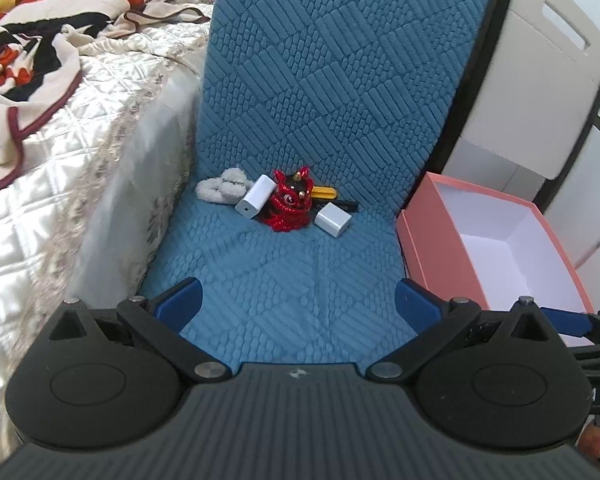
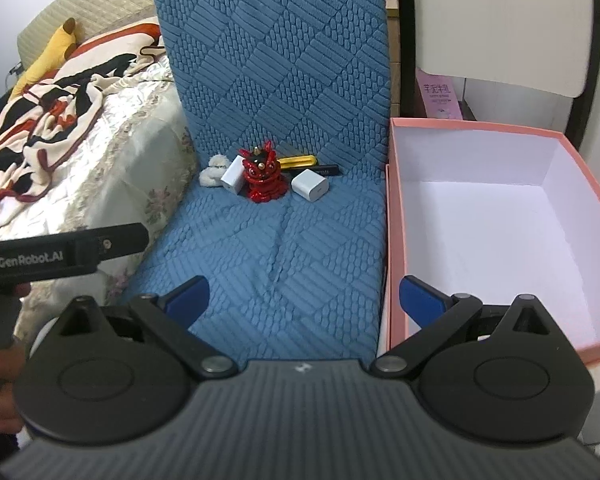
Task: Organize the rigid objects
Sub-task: 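Move both tools toward the small objects on the blue seat, then close left tool on red lion figurine while right tool grasps white charger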
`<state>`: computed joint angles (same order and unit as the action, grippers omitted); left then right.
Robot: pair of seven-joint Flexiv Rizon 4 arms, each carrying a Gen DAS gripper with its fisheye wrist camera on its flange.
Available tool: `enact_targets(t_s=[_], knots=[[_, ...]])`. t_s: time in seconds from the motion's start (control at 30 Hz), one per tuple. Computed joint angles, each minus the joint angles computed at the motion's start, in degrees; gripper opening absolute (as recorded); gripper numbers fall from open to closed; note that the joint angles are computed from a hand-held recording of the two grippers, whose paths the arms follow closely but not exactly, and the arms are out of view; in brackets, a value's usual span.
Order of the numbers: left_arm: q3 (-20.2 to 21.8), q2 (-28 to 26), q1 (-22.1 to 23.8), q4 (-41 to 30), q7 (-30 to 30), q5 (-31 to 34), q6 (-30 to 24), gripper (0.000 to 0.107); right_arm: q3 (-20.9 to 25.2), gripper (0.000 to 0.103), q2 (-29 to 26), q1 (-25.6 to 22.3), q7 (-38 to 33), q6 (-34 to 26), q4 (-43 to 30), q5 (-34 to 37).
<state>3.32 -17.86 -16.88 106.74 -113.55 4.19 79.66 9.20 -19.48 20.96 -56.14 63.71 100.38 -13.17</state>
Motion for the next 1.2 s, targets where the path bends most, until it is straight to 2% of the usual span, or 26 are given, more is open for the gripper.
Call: enact_targets(t_s=[0.27,0.33,0.4,0.5,0.57,0.7,0.87,1.03,1.2], knots=[[-4.1,-8.2,4.8,-5.8,7.3,-6.9,2.0,0.103,0.4,0.103,-7.6,-0.4,-4.3,-0.7,-8.1,1.6],[-7.3,-10.7,7.4,-6.9,11.0,-10.0,3.5,0.103,1.0,0.103,-9.9,-0.7,-5.9,-0.9,-10.6,2.8],[-8.9,-13.7,8.7,-9.0,13.8,-12.5,4.0,0.103,1.8,0.098,-12.3,-1.4,-8.2,-0.6,-13.0,4.3],[-9.1,-18.2,8.8,-12.9,16.5,-14.8,3.7,0.103,1.4,0.093,-15.9,-1.1,-10.2,-2.1,-17.1,4.6],[-9.6,-20.9,9.2,-15.5,18.0,-16.2,3.5,0.103,1.7,0.082,-18.6,-1.3,-12.2,-3.5,-20.1,5.1],[-11.4,-25.5,10.5,-20.5,21.5,-18.6,3.4,0.103,1.1,0.078,-23.3,-0.8,-15.8,-4.6,-25.2,4.8],[-15.4,-30.7,12.7,-26.2,27.6,-20.6,3.8,0.102,-0.1,0.062,-29.4,0.0,-18.9,-5.5,-32.1,4.2],[-16.6,-35.1,12.5,-31.8,31.5,-22.6,2.6,0.095,-1.4,0.055,-35.0,0.5,-22.3,-8.1,-39.2,2.8],[-18.1,-37.3,12.9,-34.4,34.2,-24.3,2.0,0.083,-1.8,0.055,-38.9,0.6,-25.0,-9.4,-44.6,2.9]])
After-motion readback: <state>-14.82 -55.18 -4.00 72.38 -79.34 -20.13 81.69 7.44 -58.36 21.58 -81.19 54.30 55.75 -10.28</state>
